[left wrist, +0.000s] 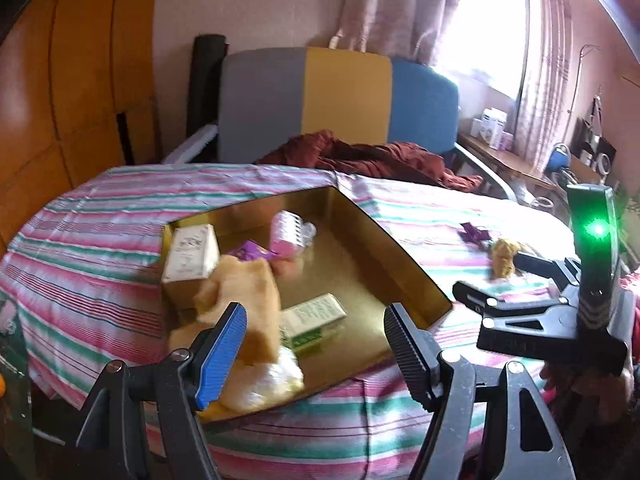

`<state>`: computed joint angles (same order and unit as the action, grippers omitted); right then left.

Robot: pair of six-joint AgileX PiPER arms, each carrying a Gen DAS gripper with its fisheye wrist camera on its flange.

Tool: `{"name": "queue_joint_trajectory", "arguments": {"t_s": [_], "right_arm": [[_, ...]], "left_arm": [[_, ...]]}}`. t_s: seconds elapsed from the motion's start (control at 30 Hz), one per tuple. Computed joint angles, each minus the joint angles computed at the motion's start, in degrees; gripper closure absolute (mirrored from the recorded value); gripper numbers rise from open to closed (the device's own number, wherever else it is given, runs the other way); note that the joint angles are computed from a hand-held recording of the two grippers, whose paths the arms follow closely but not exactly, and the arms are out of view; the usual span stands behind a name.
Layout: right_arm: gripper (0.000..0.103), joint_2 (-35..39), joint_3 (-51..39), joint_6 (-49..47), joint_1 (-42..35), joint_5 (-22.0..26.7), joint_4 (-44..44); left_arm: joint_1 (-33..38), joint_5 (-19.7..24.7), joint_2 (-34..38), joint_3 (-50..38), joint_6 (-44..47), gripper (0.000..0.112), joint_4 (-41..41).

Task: Organize objects
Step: 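Move both tools back over the remaining items on the cloth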

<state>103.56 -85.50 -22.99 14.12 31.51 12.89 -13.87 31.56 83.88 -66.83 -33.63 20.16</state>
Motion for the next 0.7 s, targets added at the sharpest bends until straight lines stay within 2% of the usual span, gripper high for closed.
{"name": "queue_joint_trajectory", "arguments": {"t_s": [0.17, 0.33, 0.53, 0.7], "right_arm": [[0.0, 0.42, -0.67, 0.32, -2.5, 0.61, -1.48], [0.0, 2.29, -3.75, 0.79, -6.36, 2.05, -3.83], [0.0, 9.2, -17.46, 3.9, -14.4, 9.83, -6.8], [0.0, 19.3, -35.7, 11.06, -21.89, 19.05, -9.79]], "left_arm": [[-0.4, -0.21, 1.71, -1.49, 6.04, 0.04, -6.49], [-2.26, 0.21, 3.06, -3.4, 9.78, 0.04, -8.24], [-4.29, 1.55, 5.57, -6.98, 12.71, 0.04, -9.74], [-6.76, 4.09, 9.35, -12.1, 15.54, 0.04, -11.35]]}}
